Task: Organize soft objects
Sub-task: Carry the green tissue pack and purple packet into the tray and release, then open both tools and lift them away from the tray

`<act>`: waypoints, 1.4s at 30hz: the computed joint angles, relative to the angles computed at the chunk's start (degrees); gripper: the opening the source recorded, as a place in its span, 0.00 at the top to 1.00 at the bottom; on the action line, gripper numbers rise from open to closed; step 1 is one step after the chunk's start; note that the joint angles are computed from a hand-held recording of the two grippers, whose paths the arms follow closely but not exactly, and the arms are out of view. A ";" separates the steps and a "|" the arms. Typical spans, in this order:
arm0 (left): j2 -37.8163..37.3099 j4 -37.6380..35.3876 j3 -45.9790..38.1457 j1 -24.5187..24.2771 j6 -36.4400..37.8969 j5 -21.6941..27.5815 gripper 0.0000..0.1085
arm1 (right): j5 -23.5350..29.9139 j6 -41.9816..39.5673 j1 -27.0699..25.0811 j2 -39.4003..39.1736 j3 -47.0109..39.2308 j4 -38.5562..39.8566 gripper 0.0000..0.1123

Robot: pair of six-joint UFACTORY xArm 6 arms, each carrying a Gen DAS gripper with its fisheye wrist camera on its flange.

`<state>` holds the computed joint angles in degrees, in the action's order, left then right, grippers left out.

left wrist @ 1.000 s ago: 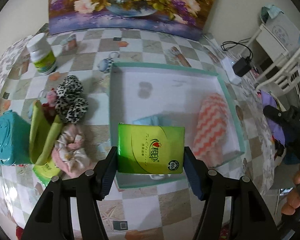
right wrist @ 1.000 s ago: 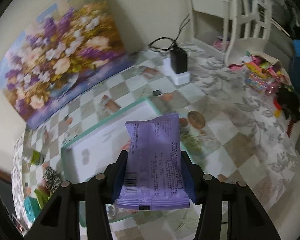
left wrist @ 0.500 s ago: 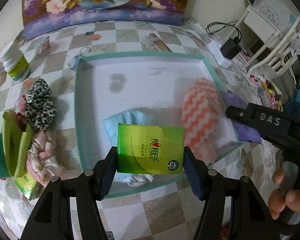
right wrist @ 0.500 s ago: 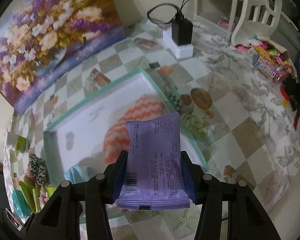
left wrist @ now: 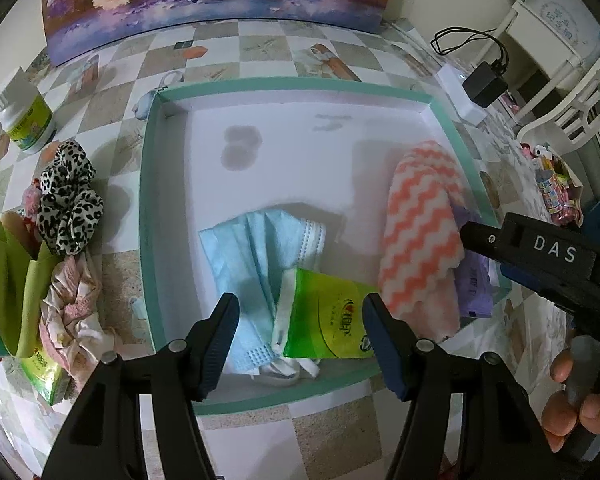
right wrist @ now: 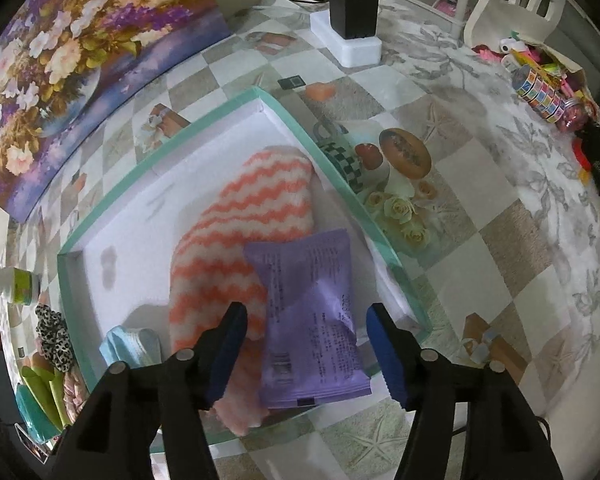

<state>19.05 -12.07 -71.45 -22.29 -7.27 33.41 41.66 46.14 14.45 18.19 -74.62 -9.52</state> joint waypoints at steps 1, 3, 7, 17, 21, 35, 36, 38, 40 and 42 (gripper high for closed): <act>-0.20 -0.06 0.14 -0.03 0.04 -0.12 0.40 | 0.08 0.20 0.08 -0.12 0.01 -0.25 0.39; -0.49 -0.71 0.25 -0.03 0.80 -0.52 0.40 | 0.18 0.12 0.11 -0.07 -0.39 -0.55 0.37; -1.06 -0.53 0.62 0.27 0.11 -1.81 0.30 | -0.08 0.26 0.64 -0.37 -0.62 -1.74 0.31; -2.83 9.14 2.50 3.67 -15.69 -3.88 0.10 | -1.56 2.31 2.43 -1.20 -1.18 -8.20 0.08; -3.23 6.28 2.84 4.55 -14.91 -3.81 0.10 | -2.25 1.99 3.04 -1.34 -1.36 -8.67 0.08; -5.87 4.55 4.31 5.81 -14.68 -3.67 0.09 | -1.70 1.27 4.18 -1.16 -2.30 -9.18 0.08; -6.20 4.44 4.49 6.02 -14.82 -3.72 0.09 | -1.84 1.26 4.24 -1.24 -2.24 -9.11 0.08; -6.75 4.58 4.72 6.43 -15.12 -3.84 0.09 | -2.32 0.95 4.49 -1.45 -2.15 -8.70 0.08; -7.58 4.50 5.09 7.00 -15.11 -3.70 0.09 | -3.06 0.34 4.97 -1.67 -2.14 -8.20 0.08; -8.60 4.44 5.48 7.70 -14.81 -3.18 0.09 | -4.21 -1.21 5.65 -1.71 -2.24 -7.04 0.08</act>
<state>10.44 -7.63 -65.96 -14.59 -22.08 30.23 37.45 44.93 20.10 16.47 -76.86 -16.56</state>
